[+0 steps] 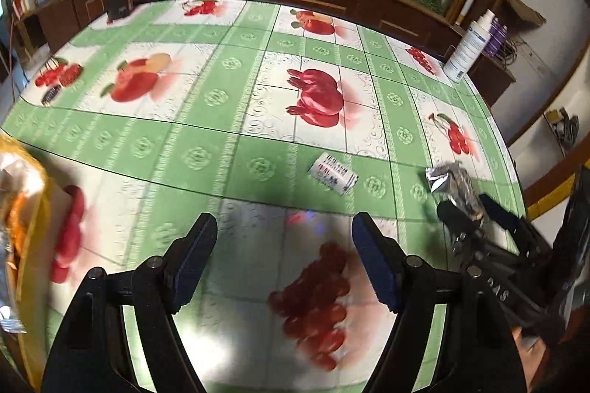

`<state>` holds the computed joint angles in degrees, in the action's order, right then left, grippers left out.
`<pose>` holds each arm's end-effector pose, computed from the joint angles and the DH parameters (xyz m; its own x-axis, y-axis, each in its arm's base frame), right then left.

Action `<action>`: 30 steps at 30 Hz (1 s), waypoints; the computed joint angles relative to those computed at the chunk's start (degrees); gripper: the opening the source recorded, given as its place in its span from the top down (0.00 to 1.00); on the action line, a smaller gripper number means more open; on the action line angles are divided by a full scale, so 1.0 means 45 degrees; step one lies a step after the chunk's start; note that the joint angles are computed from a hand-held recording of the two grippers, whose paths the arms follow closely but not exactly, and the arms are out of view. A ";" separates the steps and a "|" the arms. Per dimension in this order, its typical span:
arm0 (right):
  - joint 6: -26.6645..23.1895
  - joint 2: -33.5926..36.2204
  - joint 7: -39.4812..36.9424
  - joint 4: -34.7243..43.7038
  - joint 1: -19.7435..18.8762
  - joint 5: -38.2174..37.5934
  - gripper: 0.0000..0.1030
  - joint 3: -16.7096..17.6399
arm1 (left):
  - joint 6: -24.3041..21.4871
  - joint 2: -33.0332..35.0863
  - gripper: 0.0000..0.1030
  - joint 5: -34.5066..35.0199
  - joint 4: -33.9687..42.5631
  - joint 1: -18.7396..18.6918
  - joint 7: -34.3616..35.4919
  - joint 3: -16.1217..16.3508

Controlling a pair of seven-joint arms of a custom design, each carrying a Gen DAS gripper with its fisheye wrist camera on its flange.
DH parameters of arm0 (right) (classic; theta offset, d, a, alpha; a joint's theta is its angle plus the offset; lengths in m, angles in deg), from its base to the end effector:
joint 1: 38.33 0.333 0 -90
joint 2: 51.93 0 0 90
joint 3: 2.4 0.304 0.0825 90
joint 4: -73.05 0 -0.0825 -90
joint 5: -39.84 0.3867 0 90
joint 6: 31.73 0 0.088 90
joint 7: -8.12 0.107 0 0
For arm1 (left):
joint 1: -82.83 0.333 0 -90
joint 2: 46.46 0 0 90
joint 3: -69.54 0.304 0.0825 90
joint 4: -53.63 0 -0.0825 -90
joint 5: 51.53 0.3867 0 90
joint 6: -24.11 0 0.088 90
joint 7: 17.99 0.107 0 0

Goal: Organize snacks
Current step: 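Grasp the second silver foil bag with the right tool while the left tool reaches for a white candy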

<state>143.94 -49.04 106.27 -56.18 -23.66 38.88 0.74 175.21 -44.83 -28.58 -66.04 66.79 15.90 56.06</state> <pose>0.5494 0.1776 0.4174 0.2161 -0.9724 -0.0881 -0.7233 -0.0988 -0.6834 0.5114 -0.2999 0.4538 0.1105 -0.9768 0.1833 -0.8341 -0.1914 -0.5173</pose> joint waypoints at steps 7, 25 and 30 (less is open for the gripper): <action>-0.0756 0.0258 -0.3879 0.0474 -0.0592 0.5227 0.38 0.0863 | -0.0629 0.1586 0.27 0.0576 0.1704 -0.0409 -0.1412 0.0308; -0.0296 -0.0870 -0.5523 -0.0768 0.0501 0.7771 0.42 0.0652 | 0.0687 -0.0446 1.00 0.2024 -0.1269 0.0024 -0.0735 0.0423; 0.0011 -0.1772 -0.6662 -0.1449 0.1656 0.9448 0.42 0.0331 | 0.1620 -0.2450 1.00 0.1662 -0.3544 0.0642 -0.0641 -0.0013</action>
<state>143.99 -57.01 76.29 -62.70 -16.21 81.40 2.23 182.50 -55.86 -21.10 -81.99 69.68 13.01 56.00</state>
